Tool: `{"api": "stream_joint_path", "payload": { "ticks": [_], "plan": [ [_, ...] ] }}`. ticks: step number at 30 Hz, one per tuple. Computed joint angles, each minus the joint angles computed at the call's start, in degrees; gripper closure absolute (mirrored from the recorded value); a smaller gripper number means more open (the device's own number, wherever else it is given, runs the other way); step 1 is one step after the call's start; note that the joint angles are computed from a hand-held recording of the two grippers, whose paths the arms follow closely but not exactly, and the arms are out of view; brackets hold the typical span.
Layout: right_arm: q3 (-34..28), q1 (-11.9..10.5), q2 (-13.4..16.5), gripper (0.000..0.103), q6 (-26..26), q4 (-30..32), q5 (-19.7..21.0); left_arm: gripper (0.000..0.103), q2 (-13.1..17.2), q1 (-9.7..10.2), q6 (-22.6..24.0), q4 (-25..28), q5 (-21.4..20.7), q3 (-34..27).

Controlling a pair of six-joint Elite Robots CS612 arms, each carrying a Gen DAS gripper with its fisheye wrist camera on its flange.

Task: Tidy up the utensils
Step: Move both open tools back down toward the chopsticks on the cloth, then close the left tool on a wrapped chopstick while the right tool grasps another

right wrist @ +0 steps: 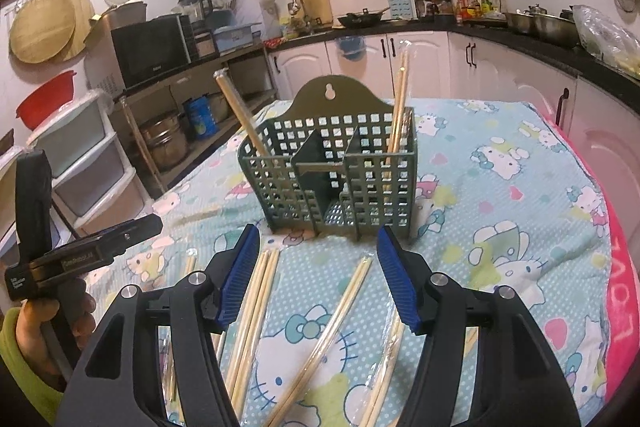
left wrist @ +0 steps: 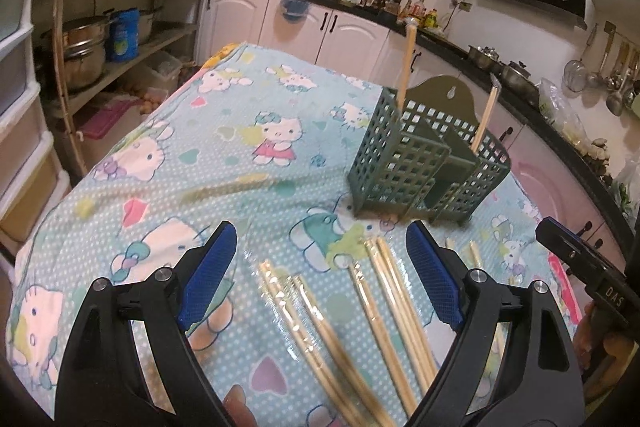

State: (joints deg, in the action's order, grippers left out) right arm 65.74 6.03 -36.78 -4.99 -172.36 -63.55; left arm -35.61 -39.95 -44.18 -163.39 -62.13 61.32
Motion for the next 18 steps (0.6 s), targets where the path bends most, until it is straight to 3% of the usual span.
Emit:
{"api": "stream_joint_path", "payload": {
  "ticks": [8, 11, 14, 18],
  "plan": [
    [-0.04, 0.51, 0.05, 0.044, -1.56, 3.14, -1.11, 0.029, -0.54, 0.22, -2.28, 1.03, -1.78, 1.87],
    [-0.42, 0.64, 0.27, 0.044, -2.10, 5.03, -1.51, 0.035, -0.66, 0.32, -3.10, 1.54, -2.60, 2.49],
    [-1.07, 0.96, 0.52, 0.044, -3.00, 7.36, -2.67, 0.043, -0.67, 0.46, -4.14, 2.10, -3.85, 2.96],
    [-2.66, 1.45, 1.32, 0.044, -4.15, 11.15, -4.74, 0.063, -0.52, 0.80, -5.08, 3.16, -6.03, 3.11]
  ]
}}
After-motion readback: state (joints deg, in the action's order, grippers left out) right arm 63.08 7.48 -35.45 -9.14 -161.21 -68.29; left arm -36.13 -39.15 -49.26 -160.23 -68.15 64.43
